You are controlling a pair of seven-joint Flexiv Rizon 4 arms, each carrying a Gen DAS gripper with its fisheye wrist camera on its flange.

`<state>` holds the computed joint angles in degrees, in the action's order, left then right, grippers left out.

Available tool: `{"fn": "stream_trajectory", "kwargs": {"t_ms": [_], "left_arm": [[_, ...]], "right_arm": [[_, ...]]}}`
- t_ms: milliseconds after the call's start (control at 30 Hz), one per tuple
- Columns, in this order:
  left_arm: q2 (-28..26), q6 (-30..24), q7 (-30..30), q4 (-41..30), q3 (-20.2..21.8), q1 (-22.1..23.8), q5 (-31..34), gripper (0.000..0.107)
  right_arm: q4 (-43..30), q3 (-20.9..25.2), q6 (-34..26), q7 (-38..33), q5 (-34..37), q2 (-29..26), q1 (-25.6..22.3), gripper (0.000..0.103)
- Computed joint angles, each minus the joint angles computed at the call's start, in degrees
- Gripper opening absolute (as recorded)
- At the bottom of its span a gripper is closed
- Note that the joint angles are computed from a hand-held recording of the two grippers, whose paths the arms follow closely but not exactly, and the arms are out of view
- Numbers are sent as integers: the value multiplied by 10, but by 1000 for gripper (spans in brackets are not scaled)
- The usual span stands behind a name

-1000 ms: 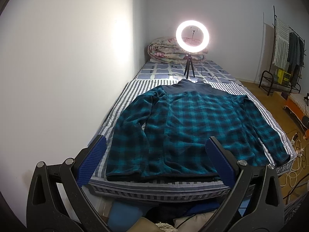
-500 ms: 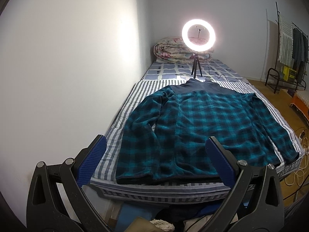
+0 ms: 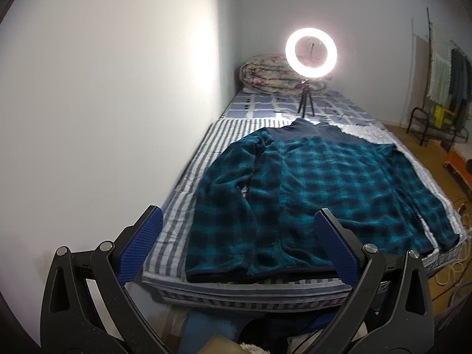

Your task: Fold large clothes

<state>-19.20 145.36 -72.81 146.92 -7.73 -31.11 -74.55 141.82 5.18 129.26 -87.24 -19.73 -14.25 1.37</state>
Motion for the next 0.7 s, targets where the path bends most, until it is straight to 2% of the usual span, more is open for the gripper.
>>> {"fn": "stream_trajectory", "kwargs": {"t_ms": [100, 300, 400, 500, 567, 700], "left_arm": [[4, -10, -58, 30, 17, 22, 79, 103], [-9, -20, -54, 40, 26, 27, 76, 102], [-13, -42, -70, 48, 35, 44, 106, 97], [-17, -80, -113, 56, 51, 85, 186, 89], [-20, -111, -155, 58, 63, 119, 251, 80], [-39, -164, -239, 55, 81, 210, 412, 65]], "right_arm": [[-6, 0, -5, -14, 15, -7, 17, 103], [-20, 7, -17, -15, 11, -21, 29, 103], [-25, 6, -19, -31, 30, -27, 49, 103], [-32, 13, -29, -25, 24, -32, 53, 103], [-37, 18, -30, -18, 15, -37, 51, 103], [-53, 33, -16, 8, -35, -62, 30, 103]]}}
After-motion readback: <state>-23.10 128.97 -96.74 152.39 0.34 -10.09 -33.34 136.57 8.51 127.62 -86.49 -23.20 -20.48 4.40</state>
